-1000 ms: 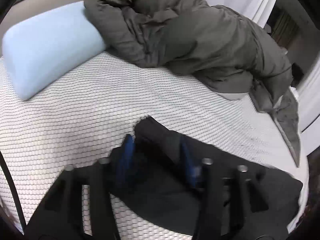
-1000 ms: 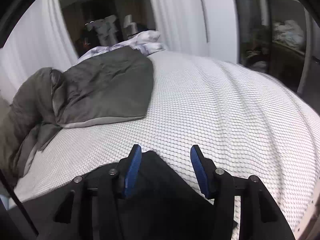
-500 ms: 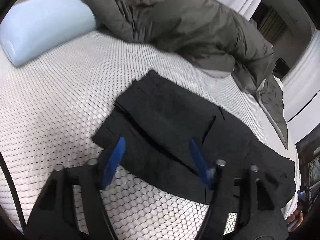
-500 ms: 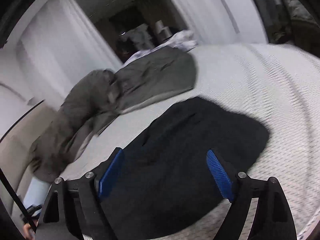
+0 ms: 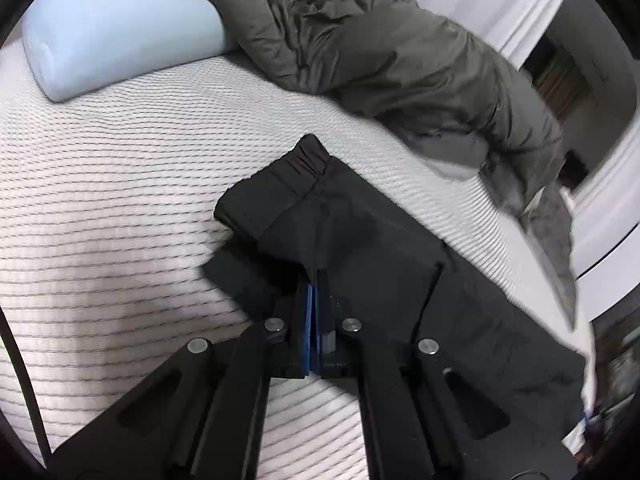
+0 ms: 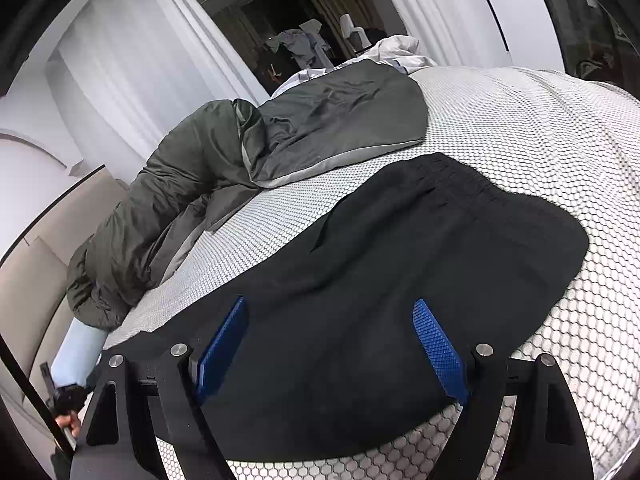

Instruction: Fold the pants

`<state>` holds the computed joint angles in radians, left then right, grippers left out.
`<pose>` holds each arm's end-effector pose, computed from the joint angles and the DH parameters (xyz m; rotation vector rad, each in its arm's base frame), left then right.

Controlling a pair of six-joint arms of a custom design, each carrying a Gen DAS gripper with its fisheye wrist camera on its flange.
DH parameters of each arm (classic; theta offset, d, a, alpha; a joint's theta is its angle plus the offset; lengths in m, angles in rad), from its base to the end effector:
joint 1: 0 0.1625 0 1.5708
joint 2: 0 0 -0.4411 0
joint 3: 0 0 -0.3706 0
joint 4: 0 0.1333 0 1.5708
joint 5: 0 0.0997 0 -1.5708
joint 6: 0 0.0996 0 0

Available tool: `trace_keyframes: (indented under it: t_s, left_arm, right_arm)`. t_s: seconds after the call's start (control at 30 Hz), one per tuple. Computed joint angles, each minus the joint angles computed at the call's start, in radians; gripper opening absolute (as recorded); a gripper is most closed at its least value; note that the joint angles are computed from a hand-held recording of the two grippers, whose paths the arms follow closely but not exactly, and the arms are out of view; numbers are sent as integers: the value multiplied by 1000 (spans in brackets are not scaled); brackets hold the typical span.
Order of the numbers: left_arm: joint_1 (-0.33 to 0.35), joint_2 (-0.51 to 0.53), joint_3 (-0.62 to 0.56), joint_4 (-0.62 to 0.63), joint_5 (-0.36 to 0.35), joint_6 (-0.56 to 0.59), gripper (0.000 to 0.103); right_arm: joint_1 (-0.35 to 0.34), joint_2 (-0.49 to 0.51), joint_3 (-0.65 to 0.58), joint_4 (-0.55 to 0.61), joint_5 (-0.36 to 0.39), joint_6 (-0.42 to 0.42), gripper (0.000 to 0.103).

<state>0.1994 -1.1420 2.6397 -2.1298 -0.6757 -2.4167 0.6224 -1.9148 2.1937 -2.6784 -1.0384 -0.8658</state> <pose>-0.1730 -0.2502 0.0768 -0.6264 2.1473 -1.3394 -0.1676 -0.3465 0.4912 0.1984 -2.5368 1.2272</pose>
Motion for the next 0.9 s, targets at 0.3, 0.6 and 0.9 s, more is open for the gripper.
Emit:
trace_keyframes:
  t_s: [0.3,0.6,0.9]
  left_arm:
    - [9,52,-40,32,-100,-18,0]
    - [-161,75,59,-137,-176,-216,32]
    - [-57,197,132,-514,-21,-132,33]
  right_arm:
    - [-78,-7,-42,87,23,-14,86]
    - [-240,17,-166,220,117,74,83]
    - [-186,95,-226,279,45,103,61]
